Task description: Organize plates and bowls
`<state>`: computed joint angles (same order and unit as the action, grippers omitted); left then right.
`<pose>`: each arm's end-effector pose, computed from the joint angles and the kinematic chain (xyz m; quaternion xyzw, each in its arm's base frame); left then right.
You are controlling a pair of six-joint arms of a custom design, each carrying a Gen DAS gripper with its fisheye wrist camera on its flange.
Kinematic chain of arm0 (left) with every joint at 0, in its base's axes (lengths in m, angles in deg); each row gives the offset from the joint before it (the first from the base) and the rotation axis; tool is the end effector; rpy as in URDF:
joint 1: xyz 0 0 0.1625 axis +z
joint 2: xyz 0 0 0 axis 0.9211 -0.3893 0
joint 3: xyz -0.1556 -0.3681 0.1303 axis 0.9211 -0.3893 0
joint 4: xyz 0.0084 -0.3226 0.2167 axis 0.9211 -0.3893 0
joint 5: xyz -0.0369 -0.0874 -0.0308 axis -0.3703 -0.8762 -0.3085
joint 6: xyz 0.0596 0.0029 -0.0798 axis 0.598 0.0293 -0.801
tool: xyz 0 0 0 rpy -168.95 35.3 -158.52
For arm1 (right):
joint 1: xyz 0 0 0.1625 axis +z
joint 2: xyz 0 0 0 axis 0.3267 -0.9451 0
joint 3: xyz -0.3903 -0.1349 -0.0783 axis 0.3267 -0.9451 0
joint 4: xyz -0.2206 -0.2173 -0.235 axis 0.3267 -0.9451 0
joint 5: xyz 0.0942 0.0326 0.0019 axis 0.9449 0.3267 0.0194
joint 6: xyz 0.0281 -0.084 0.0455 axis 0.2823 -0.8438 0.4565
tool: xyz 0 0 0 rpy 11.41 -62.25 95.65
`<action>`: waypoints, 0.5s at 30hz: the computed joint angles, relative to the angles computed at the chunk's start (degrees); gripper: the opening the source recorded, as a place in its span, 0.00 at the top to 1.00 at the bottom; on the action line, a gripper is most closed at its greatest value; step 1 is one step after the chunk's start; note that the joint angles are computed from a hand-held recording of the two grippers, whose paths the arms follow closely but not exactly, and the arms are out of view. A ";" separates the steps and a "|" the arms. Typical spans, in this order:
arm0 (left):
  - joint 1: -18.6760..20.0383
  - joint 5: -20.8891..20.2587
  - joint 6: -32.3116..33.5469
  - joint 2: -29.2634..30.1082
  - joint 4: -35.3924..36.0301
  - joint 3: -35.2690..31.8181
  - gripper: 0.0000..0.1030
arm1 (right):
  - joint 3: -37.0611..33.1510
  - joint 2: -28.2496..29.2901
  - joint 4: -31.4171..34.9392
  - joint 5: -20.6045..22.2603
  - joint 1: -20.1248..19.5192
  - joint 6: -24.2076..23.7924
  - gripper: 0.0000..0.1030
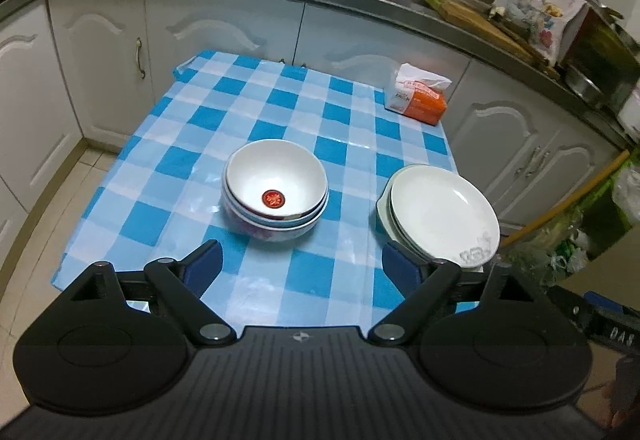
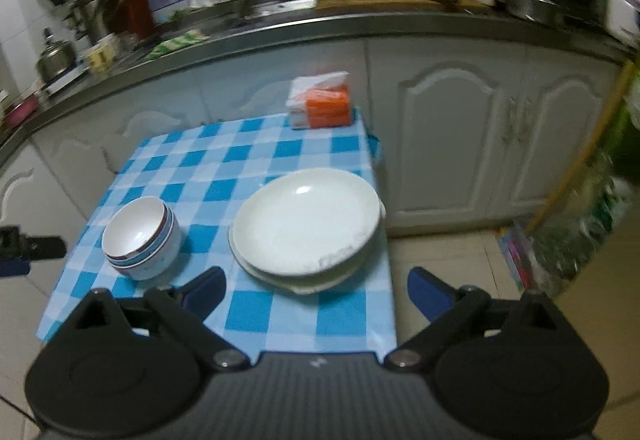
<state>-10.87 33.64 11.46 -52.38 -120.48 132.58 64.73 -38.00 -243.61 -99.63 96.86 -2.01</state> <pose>-0.0979 -0.5503 0.3067 -0.1124 0.8206 -0.4357 0.3522 0.3482 -0.5479 0.0131 0.1801 -0.8902 0.3319 0.2548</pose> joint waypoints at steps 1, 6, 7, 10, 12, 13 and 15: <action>-0.31 0.42 0.19 -0.89 -0.11 1.02 0.00 | 0.36 -0.18 0.55 -0.40 0.50 1.66 0.06; -2.19 2.56 -1.71 -5.63 1.58 5.15 0.00 | 0.79 -0.16 1.04 -4.11 4.22 5.58 0.06; -2.64 3.02 -2.38 -6.57 2.92 5.61 0.00 | 0.75 -0.28 1.55 -4.60 4.90 6.82 0.06; -4.13 4.38 -6.10 -9.73 9.15 6.57 0.00 | 0.06 -0.59 4.62 -6.72 7.43 10.19 0.05; -5.14 4.94 -8.58 -11.85 13.20 7.19 0.00 | -0.02 -0.80 5.30 -7.94 9.16 11.76 0.03; -5.58 5.26 -10.30 -12.77 16.01 7.29 0.00 | -0.13 -0.91 6.01 -8.41 9.87 12.13 0.02; -6.74 6.39 -15.97 -14.63 24.02 7.21 0.00 | -0.31 -0.97 7.23 -9.46 11.24 12.97 0.02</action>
